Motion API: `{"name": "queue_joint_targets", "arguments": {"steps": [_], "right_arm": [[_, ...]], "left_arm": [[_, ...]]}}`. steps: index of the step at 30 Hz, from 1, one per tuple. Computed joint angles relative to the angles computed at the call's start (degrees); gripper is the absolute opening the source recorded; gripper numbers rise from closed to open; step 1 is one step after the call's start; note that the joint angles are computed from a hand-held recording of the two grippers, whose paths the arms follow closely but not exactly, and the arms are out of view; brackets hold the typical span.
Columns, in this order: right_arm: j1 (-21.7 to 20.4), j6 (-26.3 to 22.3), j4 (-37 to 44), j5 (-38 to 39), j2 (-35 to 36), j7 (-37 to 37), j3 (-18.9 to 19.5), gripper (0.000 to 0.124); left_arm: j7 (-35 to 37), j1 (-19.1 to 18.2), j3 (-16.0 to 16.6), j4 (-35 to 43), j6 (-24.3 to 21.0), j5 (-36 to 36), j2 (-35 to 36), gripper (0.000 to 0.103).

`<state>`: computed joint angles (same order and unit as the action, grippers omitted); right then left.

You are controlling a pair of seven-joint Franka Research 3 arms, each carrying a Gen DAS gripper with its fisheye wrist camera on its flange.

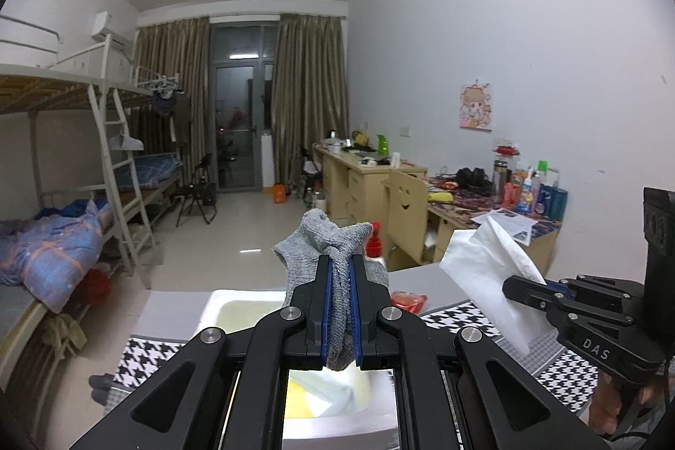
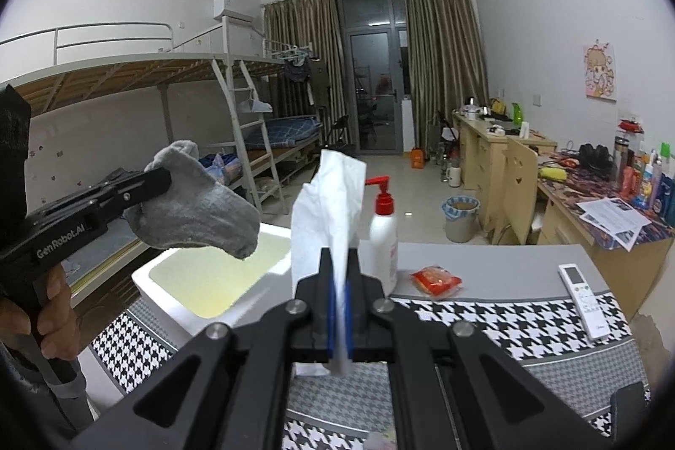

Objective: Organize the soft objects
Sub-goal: 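Carry the sock over the foam box and open the left tool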

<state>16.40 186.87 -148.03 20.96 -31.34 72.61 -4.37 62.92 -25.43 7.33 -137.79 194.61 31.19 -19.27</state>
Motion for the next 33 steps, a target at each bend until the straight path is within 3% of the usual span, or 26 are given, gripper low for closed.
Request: {"name": "queue_joint_targets", "arguments": {"steps": [2,7,10,15,20,26,27,28,29,30,31,33], "right_arm": [[1.5,-0.2,0.5,-0.2,0.6,-0.4,-0.9,0.006],[3.7,-0.8,1.7,-0.1,1.6,-1.4,-2.0,0.006],[3.6,-1.3,2.2,0.0,2.1,-1.9,-1.6,0.006],[3.6,-2.3,3.1,0.4,2.8,-2.5,-1.4,0.006],[3.4,-2.6,3.7,0.8,3.3,-3.0,-0.7,0.006],[1.4,-2.9,4.2,0.8,4.2,-2.5,1.4,0.006],[0.8,-3.0,4.2,0.8,4.3,-2.2,2.1,0.006],[0.2,-3.1,4.3,0.6,4.4,-1.9,2.5,0.006],[-0.4,-3.2,4.4,0.5,4.5,-1.6,3.1,0.006],[-0.8,-3.2,4.5,0.4,4.7,-1.4,3.5,0.006],[-1.2,-3.2,4.6,0.3,4.8,-1.1,3.9,0.006],[-2.0,-3.3,4.6,-0.1,4.9,-0.4,4.8,0.006]], "left_arm": [[0.2,3.3,-3.0,-0.2,0.0,-1.2,-0.1,0.008],[0.6,7.8,-6.9,-0.4,-0.4,-3.3,-0.1,0.008],[1.1,12.7,-11.4,-0.6,-0.6,-5.5,-0.1,0.008],[1.8,16.1,-14.6,0.5,-2.5,-7.7,1.2,0.008],[2.5,14.6,-13.1,0.9,-3.8,-8.5,2.3,0.008],[4.6,8.3,-7.6,2.4,-6.7,-10.2,4.6,0.010],[5.6,5.9,-5.5,2.6,-7.5,-11.1,4.8,0.013],[6.5,4.6,-4.3,2.7,-8.0,-12.1,4.8,0.023],[7.0,4.7,-4.4,2.6,-8.2,-12.9,4.8,0.031],[7.1,6.0,-5.5,2.5,-7.9,-13.5,4.8,0.049],[6.7,8.0,-7.3,2.2,-7.3,-14.0,4.7,0.060],[6.7,7.0,-5.8,1.5,-6.1,-15.0,4.3,0.067]]}}
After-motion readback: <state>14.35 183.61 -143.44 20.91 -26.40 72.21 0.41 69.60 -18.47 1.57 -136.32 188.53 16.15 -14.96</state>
